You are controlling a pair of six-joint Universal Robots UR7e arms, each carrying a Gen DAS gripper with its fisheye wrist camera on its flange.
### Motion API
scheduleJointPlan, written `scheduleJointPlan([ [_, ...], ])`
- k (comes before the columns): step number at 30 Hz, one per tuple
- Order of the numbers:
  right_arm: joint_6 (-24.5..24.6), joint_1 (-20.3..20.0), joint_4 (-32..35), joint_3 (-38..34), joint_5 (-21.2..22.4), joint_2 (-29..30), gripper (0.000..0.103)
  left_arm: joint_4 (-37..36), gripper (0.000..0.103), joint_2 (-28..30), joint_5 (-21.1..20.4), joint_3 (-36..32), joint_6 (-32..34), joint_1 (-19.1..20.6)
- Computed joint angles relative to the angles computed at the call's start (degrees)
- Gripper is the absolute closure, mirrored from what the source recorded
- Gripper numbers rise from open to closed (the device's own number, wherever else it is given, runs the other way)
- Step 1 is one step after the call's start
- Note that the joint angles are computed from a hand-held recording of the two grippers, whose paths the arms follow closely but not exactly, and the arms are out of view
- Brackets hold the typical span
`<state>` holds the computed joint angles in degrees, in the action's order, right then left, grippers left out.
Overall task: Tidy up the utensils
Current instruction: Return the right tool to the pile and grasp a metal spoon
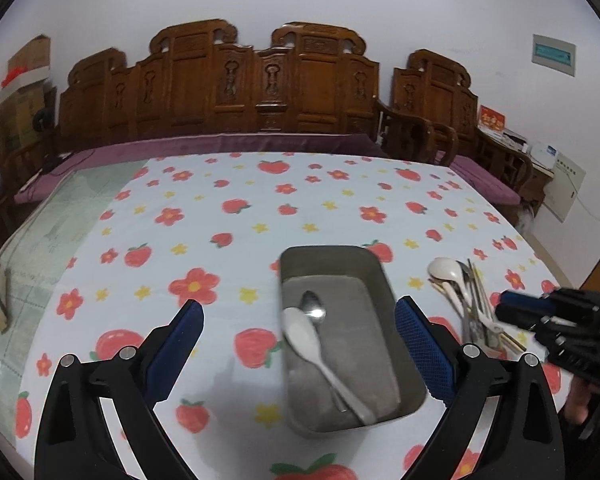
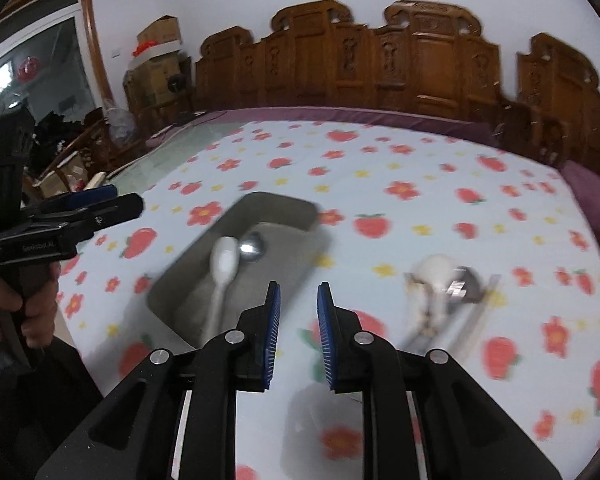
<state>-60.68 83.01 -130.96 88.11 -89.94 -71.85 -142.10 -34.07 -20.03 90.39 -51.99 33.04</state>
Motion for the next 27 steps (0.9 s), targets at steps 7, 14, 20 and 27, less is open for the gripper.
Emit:
scheduleJointPlan([
  [7,-1.7,-4.0,-1.5,-4.4,-0.5,-0.3,0.075,-6.0,0.01,5.3,-1.9,-5.3,7.4,-0.4],
  [14,-0.8,-6.6,-2.7,-7.0,-2.2,1.6,0.075,-7.5,0.01,11.5,-4.2,-12.5,14.1,-0.5],
  [20,-0.3,-7.6,-2.1,-8.2,-2.9,3.9,0.075,-7.4,0.01,15.3,-7.7,-17.3,17.8,-0.2],
  [27,2.0,-6.6,0.1,-11.5,-3.3,7.8,0.075,-6.6,0.01,17.2,-9.6,-19.7,18.0,0.6],
])
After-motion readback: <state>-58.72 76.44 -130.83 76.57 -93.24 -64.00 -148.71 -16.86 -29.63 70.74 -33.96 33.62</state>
